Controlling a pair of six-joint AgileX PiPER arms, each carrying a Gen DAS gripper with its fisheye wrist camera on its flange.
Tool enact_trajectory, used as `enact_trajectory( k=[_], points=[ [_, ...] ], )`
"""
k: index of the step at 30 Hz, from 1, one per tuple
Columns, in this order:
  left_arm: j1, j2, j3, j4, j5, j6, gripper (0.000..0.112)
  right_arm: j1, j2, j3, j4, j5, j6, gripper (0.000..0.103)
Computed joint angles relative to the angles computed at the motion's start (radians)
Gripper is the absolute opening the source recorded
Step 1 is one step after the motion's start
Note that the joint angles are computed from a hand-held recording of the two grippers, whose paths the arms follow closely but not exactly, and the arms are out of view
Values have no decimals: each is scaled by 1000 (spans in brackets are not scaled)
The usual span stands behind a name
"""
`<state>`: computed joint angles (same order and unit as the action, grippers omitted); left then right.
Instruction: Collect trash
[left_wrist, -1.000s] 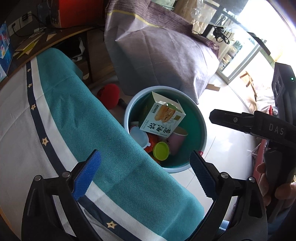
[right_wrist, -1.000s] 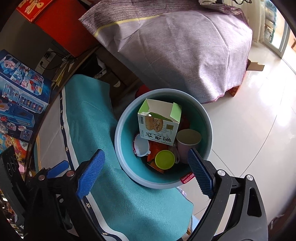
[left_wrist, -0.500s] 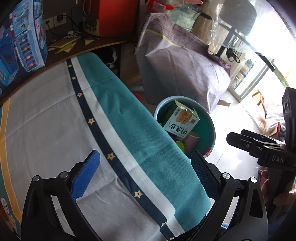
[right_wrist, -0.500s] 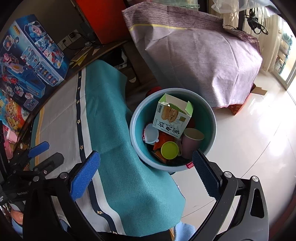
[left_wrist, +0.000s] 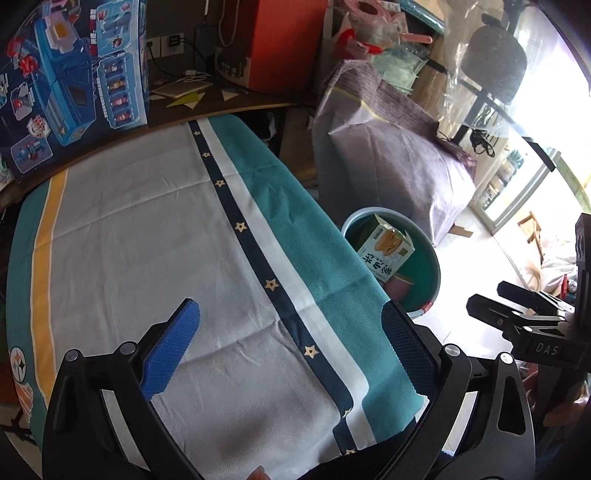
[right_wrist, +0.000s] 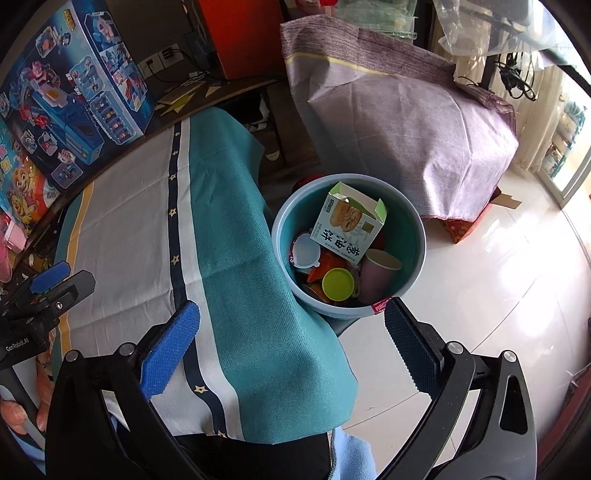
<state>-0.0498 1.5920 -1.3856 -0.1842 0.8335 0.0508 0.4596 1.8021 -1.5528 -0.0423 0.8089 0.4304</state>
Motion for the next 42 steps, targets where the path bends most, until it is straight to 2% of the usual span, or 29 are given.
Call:
enact_trajectory(
  k=[7, 18, 42],
  points=[
    [15, -52, 55, 11, -22, -15, 99, 45, -33, 36, -91, -1, 62, 96],
    [29, -110, 136, 46, -50, -42, 99, 55, -37, 91, -82, -31, 69, 96],
    [60, -45, 125, 50, -51, -54, 99, 39, 47, 36, -32, -12, 41, 96]
  ],
)
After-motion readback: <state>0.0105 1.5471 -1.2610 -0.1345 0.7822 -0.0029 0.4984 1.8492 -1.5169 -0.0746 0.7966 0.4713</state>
